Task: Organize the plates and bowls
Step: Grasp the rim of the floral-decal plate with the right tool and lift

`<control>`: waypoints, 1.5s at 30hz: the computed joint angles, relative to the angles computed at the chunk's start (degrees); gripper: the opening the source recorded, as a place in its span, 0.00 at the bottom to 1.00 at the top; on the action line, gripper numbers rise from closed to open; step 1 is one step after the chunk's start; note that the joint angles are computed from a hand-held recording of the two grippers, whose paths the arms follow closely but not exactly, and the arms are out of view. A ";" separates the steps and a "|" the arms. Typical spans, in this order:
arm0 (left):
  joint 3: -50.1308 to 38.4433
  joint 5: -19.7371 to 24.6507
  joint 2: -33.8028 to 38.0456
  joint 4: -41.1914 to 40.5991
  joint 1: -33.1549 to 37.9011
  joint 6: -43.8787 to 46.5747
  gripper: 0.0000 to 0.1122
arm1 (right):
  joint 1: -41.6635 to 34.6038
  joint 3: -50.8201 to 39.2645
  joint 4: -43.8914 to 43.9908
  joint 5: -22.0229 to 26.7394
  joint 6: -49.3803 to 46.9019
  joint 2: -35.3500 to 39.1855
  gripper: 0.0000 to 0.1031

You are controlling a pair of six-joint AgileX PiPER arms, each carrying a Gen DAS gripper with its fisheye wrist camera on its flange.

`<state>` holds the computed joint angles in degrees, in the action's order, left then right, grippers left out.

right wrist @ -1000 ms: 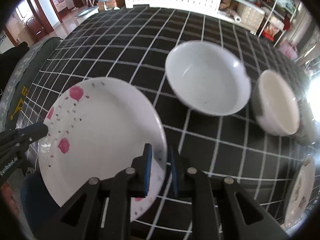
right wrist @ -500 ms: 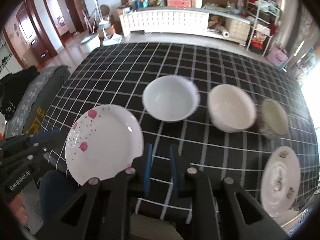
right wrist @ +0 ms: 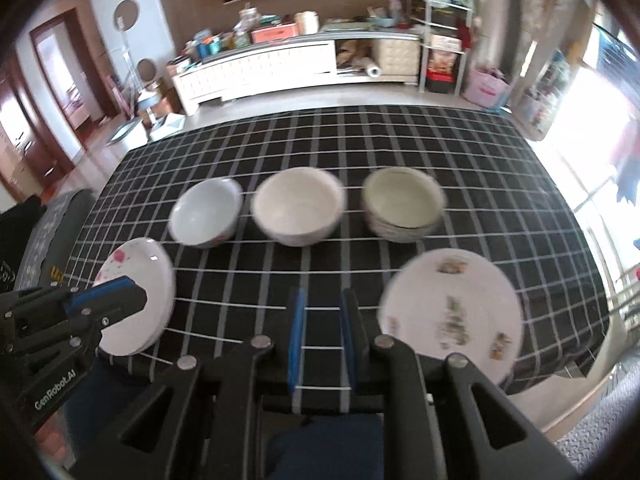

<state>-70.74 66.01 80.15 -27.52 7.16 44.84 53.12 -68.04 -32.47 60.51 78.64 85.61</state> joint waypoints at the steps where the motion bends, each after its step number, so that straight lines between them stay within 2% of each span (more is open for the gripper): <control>1: 0.28 -0.53 -0.48 0.38 -2.17 -1.22 0.07 | -0.37 1.24 -0.11 0.17 0.08 -1.26 0.21; 7: 1.46 -4.59 -0.61 4.05 -14.01 -8.41 0.08 | -3.95 10.61 0.26 -0.76 0.01 -9.22 0.21; 15: 1.23 -7.26 4.89 5.17 -21.62 -14.58 0.08 | -14.48 21.55 4.68 -6.30 -5.97 -15.95 0.21; 18: 1.39 -8.51 7.51 5.16 -24.12 -16.09 0.08 | -19.17 25.34 7.20 -9.77 -9.65 -17.24 0.21; 25: 1.28 -12.26 13.43 6.96 -29.40 -20.01 0.08 | -30.24 32.60 14.33 -18.77 -19.81 -17.00 0.25; 31: 0.57 -14.56 18.09 8.31 -32.10 -22.67 0.08 | -36.63 35.24 17.23 -22.77 -25.81 -15.62 0.33; 33: 0.00 -14.83 19.93 8.25 -32.51 -23.31 0.09 | -38.17 35.63 17.63 -23.54 -27.48 -15.35 0.42; 35: -0.79 -14.49 21.58 8.06 -32.47 -24.11 0.13 | -39.67 36.05 18.27 -24.93 -29.39 -14.74 0.45; 38: -1.62 -14.45 23.40 8.01 -32.42 -24.95 0.13 | -41.58 36.68 19.88 -27.20 -32.24 -13.41 0.45; 45: -1.96 -15.25 24.71 8.61 -33.58 -24.91 0.13 | -40.86 37.55 17.49 -29.37 -29.99 -11.69 0.44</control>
